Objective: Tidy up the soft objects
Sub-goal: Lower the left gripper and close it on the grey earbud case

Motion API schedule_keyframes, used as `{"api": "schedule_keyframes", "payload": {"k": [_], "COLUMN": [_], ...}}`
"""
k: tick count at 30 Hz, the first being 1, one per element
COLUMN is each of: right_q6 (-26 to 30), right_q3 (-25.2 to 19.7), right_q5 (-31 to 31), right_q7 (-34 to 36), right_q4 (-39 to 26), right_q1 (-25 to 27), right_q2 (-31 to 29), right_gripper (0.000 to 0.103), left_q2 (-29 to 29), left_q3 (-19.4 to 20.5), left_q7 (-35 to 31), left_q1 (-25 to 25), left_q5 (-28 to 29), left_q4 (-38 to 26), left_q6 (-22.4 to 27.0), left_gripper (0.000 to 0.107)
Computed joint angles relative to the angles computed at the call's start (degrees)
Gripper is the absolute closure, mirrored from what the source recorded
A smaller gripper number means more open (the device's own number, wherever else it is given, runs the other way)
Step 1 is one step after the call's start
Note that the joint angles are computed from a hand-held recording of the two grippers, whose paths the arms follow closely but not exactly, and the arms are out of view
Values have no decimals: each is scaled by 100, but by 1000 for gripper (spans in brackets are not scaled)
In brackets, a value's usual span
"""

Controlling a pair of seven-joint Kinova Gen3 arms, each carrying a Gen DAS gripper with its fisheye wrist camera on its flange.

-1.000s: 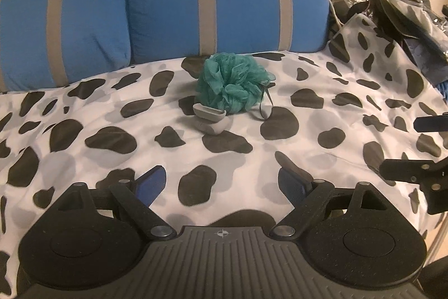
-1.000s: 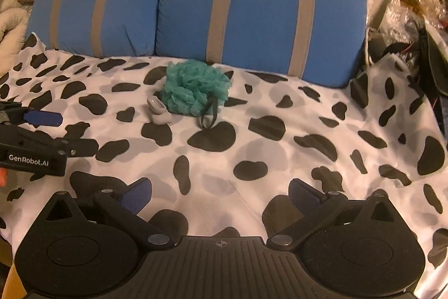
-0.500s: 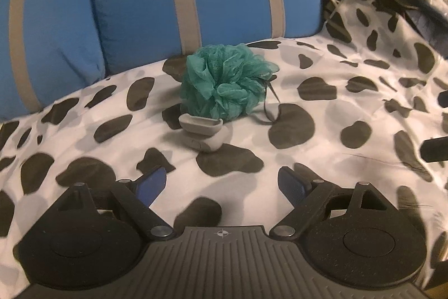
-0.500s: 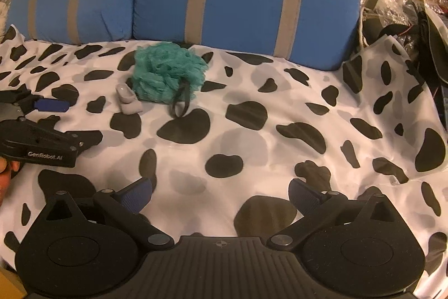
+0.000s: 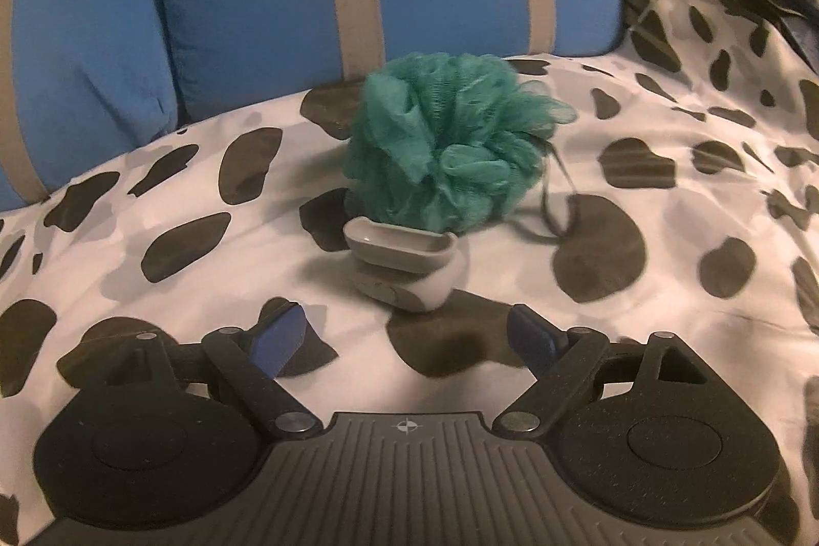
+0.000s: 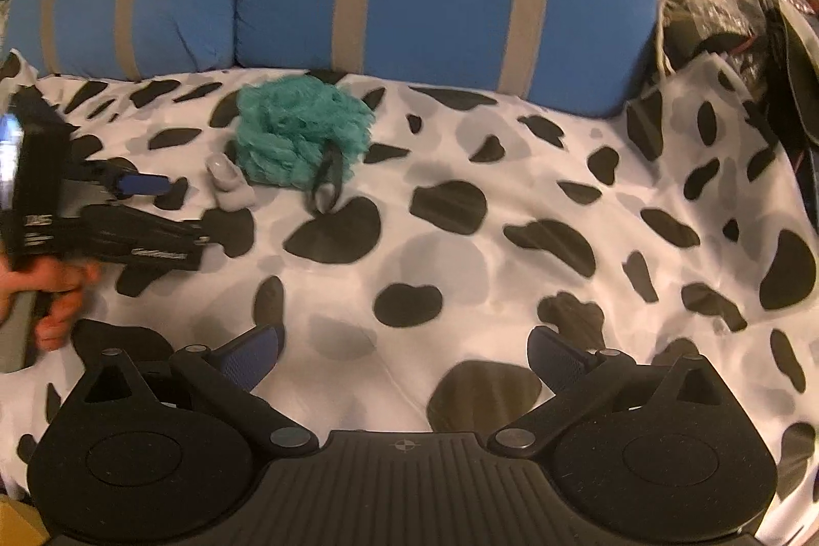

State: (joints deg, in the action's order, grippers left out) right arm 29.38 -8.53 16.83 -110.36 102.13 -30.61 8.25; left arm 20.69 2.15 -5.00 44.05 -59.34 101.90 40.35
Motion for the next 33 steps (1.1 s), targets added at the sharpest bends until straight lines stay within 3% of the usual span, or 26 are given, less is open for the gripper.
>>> {"api": "schedule_keyframes", "payload": {"k": [7, 13, 16, 19, 25, 33], "right_q6": [126, 124, 166, 190, 333, 176], "right_q3": [-126, -126, -120, -124, -102, -76], "right_q5": [-383, -682, -775, -891, -899, -903], "right_q7": [517, 823, 872, 957, 950, 850], "right_q4": [-131, -157, -201, -221, -322, -303], "right_q1": [74, 128, 149, 185, 148, 64], "right_q2": [20, 15, 44, 62, 150, 185], "right_gripper": [0, 0, 0, 0, 0, 0], "left_q2": [97, 242, 265, 226, 223, -3], "left_q3": [-215, -310, -346, -377, -349, -310], "left_q7": [348, 239, 125, 62, -529, -529], "left_q1": [-148, -185, -254, -310, -237, 21], "left_q5": [-415, -520, -492, -590, -24, 98], "left_q4": [128, 68, 80, 166, -70, -75], "left_q6": [-527, -668, -866, -1162, -902, -538], "left_gripper": [21, 22, 31, 50, 57, 58]}}
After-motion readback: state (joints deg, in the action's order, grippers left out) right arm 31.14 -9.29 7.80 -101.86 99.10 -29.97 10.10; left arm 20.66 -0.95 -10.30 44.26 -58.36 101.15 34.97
